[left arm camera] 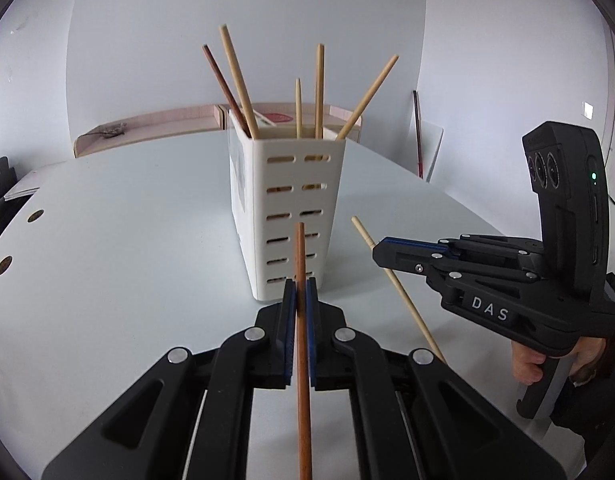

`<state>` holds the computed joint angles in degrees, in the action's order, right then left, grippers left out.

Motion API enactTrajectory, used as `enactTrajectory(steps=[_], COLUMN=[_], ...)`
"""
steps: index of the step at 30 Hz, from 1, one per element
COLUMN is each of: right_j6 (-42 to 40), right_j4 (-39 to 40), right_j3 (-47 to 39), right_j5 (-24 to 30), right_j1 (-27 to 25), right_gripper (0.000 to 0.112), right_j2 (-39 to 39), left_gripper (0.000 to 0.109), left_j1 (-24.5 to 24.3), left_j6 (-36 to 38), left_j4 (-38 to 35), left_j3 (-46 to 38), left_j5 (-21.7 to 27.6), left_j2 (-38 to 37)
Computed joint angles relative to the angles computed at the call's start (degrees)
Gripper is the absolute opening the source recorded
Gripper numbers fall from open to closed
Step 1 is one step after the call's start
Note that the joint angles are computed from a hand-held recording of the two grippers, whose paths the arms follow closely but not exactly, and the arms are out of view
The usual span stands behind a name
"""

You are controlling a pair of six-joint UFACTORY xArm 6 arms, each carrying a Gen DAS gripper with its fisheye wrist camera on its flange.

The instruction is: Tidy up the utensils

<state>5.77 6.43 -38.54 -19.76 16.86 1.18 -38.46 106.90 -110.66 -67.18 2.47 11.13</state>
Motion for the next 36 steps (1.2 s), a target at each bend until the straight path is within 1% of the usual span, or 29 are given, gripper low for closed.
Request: enactTrajectory(steps=[1,2,3,4,6,10,14,16,19,23,26,30,31,33,36], right_j6=[-0.03,-1.90,-5.86,-8.07,-9.62,-17.04,-17.74,-17.78,-16.29,-16.75,-16.17,-15.55,-15.08,-14.56,-11.76], right_j4=[-0.23,1.79,6.21,8.59,10.36,19.13,20.34,19.94,18.61,18.34,17.05,16.16,15.45,14.96,11.80], right_j3=[0.50,0.94,1.05,1.24,2.29,2.66,2.40,2.18,1.97,0.96,0.04,-0.87,-0.96,-1.10,-1.15], right_j5=[-0.90,-1.75,-2.57,-3.23,-5.94,-11.85,-14.42,-15.20,-16.48,-18.31,-19.07,-18.67,-18.59,-18.67,-18.54], right_j1=[0.26,1.10,2.52,3.38,4.39,7.84,8.93,9.02,8.84,8.65,8.06,7.35,7.02,6.66,5.20], right_gripper=[0.004,0.004,0.004,0.004,0.004,0.004,0.004,0.004,0.004,0.004,0.004,0.004,0.004,0.004,0.004], right_j2=[-0.62,-1.33,-1.78,-2.35,-3.49,-3.79,-4.08,-4.18,-4.28,-3.62,-3.08,-2.87,-2.84,-2.75,-2.21], left_gripper=[0.005,0.005,0.005,0.005,0.005,0.005,0.005,0.005,0.005,0.004,0.004,0.004,0.000,0.000,0.000], left_j1=[0.36,0.82,1.29,2.00,2.65,4.08,4.85,5.05,5.50,6.15,6.42,5.87,5.89,5.51,4.99], left_j6=[4.67,7.55,8.04,6.25,8.92,22.84,26.65,29.03,30.73,31.98,29.77,29.67,29.66,29.88,28.85], left_j4=[-4.49,-7.48,-8.18,-6.49,-9.05,-21.71,-25.55,-27.74,-29.56,-31.19,-29.55,-29.83,-29.89,-30.08,-28.77], left_j3=[-0.10,0.02,0.41,0.34,0.48,0.08,0.14,-0.29,-0.60,-1.59,-2.24,-3.01,-3.33,-3.60,-4.51], left_j5=[0.25,0.62,1.04,1.78,2.05,2.89,4.00,3.76,4.39,5.02,5.54,4.58,4.51,4.10,3.14], left_j2=[-0.82,-1.76,-2.74,-3.26,-4.61,-6.87,-8.35,-8.84,-9.41,-9.64,-9.63,-10.37,-10.34,-10.67,-10.34])
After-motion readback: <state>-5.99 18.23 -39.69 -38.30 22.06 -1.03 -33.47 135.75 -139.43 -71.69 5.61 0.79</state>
